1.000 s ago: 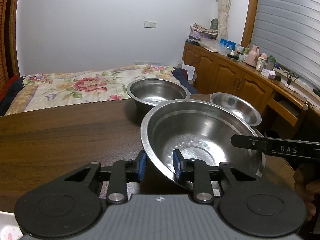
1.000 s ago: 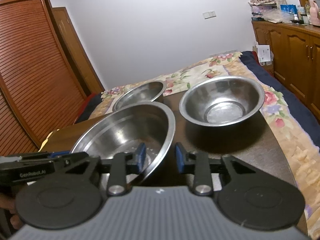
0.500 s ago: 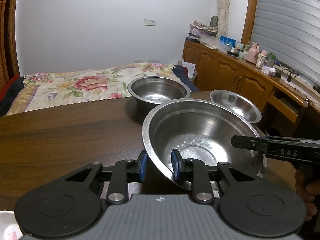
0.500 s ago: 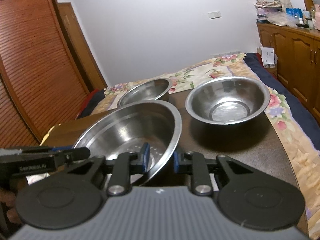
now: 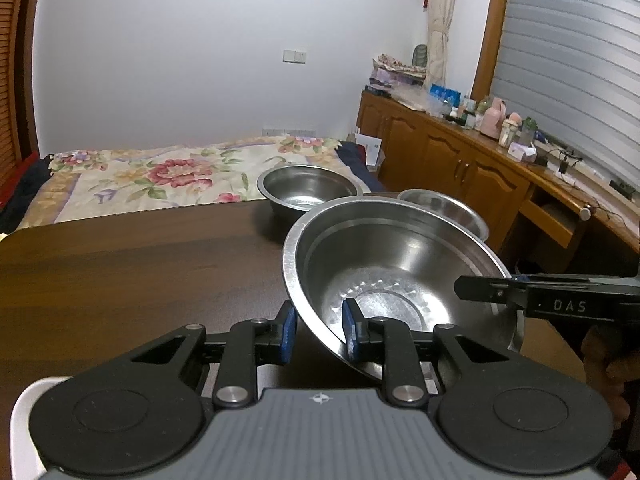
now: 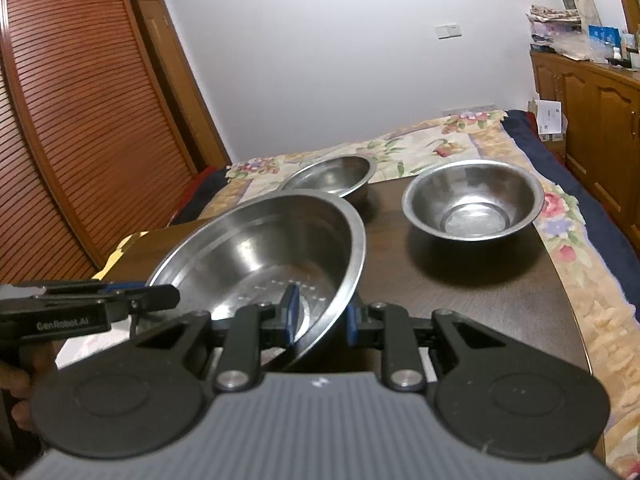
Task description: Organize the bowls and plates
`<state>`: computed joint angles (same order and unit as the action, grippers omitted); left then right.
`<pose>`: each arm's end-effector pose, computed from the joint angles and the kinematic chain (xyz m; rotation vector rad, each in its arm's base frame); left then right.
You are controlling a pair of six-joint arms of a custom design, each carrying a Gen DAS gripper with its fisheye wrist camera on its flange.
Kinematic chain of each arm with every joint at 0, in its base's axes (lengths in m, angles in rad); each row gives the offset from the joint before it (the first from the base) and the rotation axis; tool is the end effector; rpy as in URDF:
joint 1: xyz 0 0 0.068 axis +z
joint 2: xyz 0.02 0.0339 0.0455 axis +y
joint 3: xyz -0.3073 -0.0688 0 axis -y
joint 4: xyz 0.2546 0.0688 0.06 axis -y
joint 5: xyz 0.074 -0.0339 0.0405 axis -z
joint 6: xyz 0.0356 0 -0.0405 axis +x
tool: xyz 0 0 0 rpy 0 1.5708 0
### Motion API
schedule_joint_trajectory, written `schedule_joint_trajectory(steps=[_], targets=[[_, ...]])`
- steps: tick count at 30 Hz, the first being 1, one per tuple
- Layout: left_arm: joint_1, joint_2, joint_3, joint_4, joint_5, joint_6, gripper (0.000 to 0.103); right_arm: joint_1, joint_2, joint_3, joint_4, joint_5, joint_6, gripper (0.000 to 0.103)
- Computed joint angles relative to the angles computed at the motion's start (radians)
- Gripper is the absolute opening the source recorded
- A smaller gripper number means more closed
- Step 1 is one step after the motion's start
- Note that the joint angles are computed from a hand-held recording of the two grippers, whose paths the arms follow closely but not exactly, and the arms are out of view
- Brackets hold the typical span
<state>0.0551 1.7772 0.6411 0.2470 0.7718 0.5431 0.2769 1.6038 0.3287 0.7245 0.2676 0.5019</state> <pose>0.3082 -0.0079 0.1314 0.8423 2.0661 -0.6266 0.2469 0.0604 0.1379 0.3927 2.0681 0.1845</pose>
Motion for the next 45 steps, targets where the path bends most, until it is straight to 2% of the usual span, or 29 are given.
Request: schedule_joint_trajectory(steps=[9,15,20,29,45], targets=[[0.138,-0.128,-0.097,-0.098,0.091,0.13,0.025,0.064,-0.059,-0.053,-0.018,-0.012,0.04,0.025],[0.199,-0.155,-0.087,-0.224,0.128,0.245,0.025,0.1,-0.08,-0.065,-0.04,-0.011,0.049,0.025],[0.229,-0.145,-0.074,-0.274,0.139,0.302,0.026,0.131,-0.102,-0.08,-0.038,0.006,0.052,0.025],[0.231,-0.11,-0.091,-0.262,0.119,0.317,0.026,0.182,-0.105,-0.085,-0.054,0.052,0.042,0.025],[0.207,-0.052,-0.107,-0.2,0.086,0.303,0.026,0.186,-0.051,-0.11,-0.026,0.062,0.073,0.025]])
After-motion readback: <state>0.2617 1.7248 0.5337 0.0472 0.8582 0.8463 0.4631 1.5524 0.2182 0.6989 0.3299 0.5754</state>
